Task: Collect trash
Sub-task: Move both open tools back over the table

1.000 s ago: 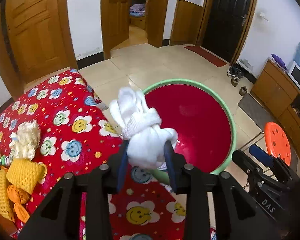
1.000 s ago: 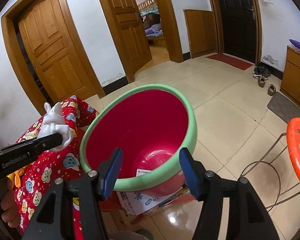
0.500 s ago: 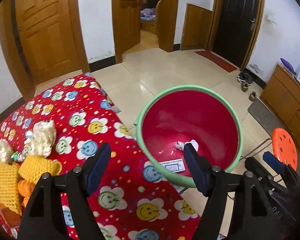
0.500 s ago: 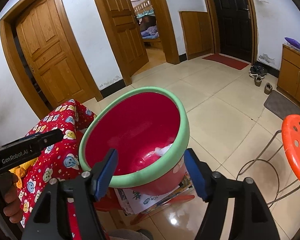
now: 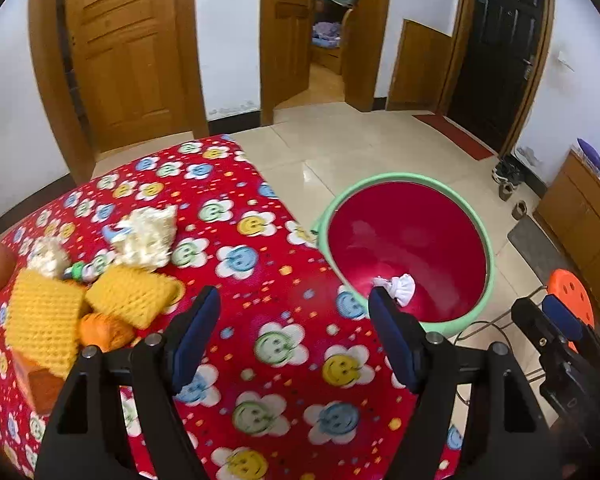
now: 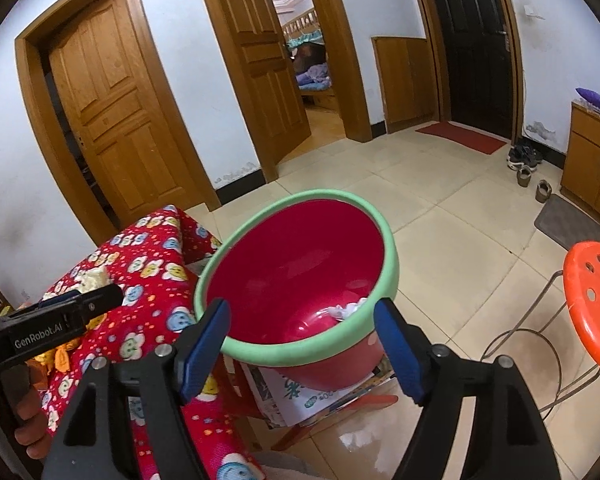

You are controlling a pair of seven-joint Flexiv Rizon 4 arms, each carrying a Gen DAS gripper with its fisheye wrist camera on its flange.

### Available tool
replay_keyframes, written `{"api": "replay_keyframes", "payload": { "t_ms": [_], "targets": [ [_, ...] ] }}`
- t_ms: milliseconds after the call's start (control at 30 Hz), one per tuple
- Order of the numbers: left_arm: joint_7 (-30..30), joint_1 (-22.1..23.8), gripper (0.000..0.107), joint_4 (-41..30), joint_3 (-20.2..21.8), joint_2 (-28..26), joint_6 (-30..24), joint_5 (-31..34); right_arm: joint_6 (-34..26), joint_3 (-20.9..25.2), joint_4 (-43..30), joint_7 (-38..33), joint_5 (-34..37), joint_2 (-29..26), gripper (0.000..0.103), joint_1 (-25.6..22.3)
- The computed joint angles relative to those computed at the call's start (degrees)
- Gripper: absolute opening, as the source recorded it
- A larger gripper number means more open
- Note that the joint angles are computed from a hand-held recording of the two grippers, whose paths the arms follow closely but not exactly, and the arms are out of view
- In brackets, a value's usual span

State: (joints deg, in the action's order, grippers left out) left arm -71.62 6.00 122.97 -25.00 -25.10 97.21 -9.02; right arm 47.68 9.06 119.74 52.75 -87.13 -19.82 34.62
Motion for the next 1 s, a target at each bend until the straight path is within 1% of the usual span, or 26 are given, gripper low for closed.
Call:
{"api": "replay_keyframes", "payload": {
  "t_ms": [100, 200, 267, 433, 667, 833, 933, 1000],
  "targets": [
    [-0.61, 2.17, 0.077, 2.12, -1.18, 1.56, 1.05, 0.06, -0.73, 0.28, -0.67, -0.56, -0.03, 0.04, 0.078, 0.71],
    [-1.58, 3.53, 0.083, 3.85, -1.10, 3.08, 2.20, 0.60, -1.39, 0.46, -1.40, -1.08, -0.16, -0.08, 0.078, 1.53],
    [-2.51, 4.86, 0.084, 5.12, -1.56, 4.04, 3.25, 1.32, -1.66, 0.56, -1.98, -1.63, -0.23, -0.25, 0.079, 2.07],
    [-4.89, 10.99, 0.085, 8.23, -4.83, 6.57, 4.76, 3.91, -1.95, 0.57, -3.72, -2.78, -0.78, -0.94, 0.080, 3.43],
    [-8.96, 18.55, 0.087, 11.88, -7.48, 9.75, 6.73, 8.85, -1.43, 0.19, -6.72, -3.96, -1.66, -2.65, 0.083, 5.29],
    [-11.13, 22.32, 0.087, 13.55, -7.22, 11.35, 7.14, 10.94, 0.37, -0.32, -8.97, -4.63, -2.54, -4.21, 0.083, 6.05],
    [-11.80, 23.21, 0.087, 13.99, -5.53, 11.54, 7.23, 11.44, 1.83, -0.56, -10.54, -6.37, -1.46, -5.35, 0.084, 6.57],
    [-12.08, 22.87, 0.087, 13.98, -3.78, 11.33, 7.08, 11.46, 2.69, -1.00, -11.49, -6.60, -1.74, -6.02, 0.084, 7.04]
  ]
}}
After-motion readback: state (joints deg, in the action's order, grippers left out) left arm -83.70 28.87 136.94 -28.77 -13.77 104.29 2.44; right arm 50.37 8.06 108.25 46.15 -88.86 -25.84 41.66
